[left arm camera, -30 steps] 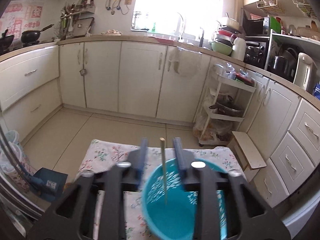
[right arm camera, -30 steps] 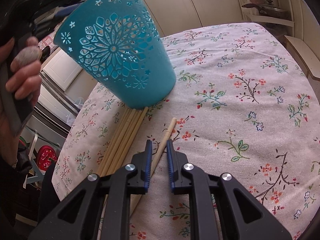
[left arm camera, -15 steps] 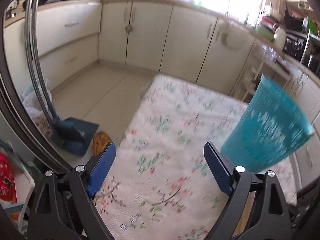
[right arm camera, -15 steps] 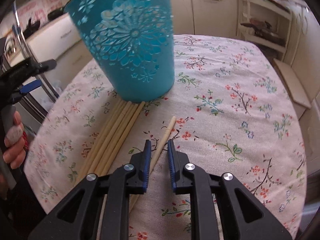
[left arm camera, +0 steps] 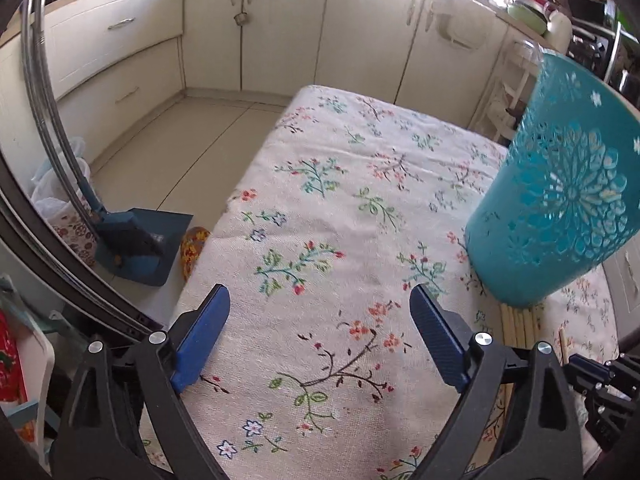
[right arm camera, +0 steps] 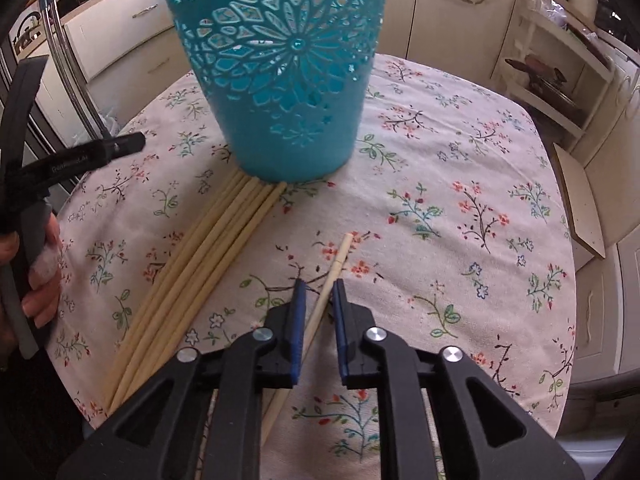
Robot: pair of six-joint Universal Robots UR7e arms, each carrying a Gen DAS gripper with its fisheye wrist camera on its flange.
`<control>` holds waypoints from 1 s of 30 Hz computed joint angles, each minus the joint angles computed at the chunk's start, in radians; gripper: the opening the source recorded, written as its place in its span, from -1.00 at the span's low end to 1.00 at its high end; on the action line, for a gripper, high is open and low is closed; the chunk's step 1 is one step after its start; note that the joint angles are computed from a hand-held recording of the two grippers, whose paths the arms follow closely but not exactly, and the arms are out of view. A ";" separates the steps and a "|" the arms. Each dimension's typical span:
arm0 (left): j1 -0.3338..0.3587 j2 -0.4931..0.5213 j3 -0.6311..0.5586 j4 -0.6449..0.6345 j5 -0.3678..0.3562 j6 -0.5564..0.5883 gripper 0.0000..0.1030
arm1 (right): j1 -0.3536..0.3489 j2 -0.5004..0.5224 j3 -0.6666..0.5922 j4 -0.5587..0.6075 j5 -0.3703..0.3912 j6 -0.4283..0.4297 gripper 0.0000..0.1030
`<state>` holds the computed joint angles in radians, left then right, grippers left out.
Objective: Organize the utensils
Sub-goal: 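Close the right gripper on the loose wooden chopstick, then lift the chopstick with the right gripper and release it into the cup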
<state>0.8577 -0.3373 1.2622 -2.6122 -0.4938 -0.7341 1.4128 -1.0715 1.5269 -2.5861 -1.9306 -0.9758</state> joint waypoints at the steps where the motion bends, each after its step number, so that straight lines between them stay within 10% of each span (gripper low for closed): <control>1: -0.003 0.006 -0.008 0.007 0.005 0.013 0.70 | -0.005 -0.004 0.000 0.009 0.013 0.022 -0.85; 11: 0.000 0.012 -0.034 0.072 -0.018 0.010 0.70 | -0.092 -0.134 -0.091 0.310 0.435 0.268 -0.89; 18: 0.002 0.009 -0.030 0.080 -0.021 -0.012 0.71 | -0.004 -0.127 -0.187 0.297 0.656 0.304 -0.89; 30: -0.014 0.016 -0.009 -0.021 0.018 0.052 0.72 | 0.110 0.120 -0.350 -0.198 0.635 0.466 -0.88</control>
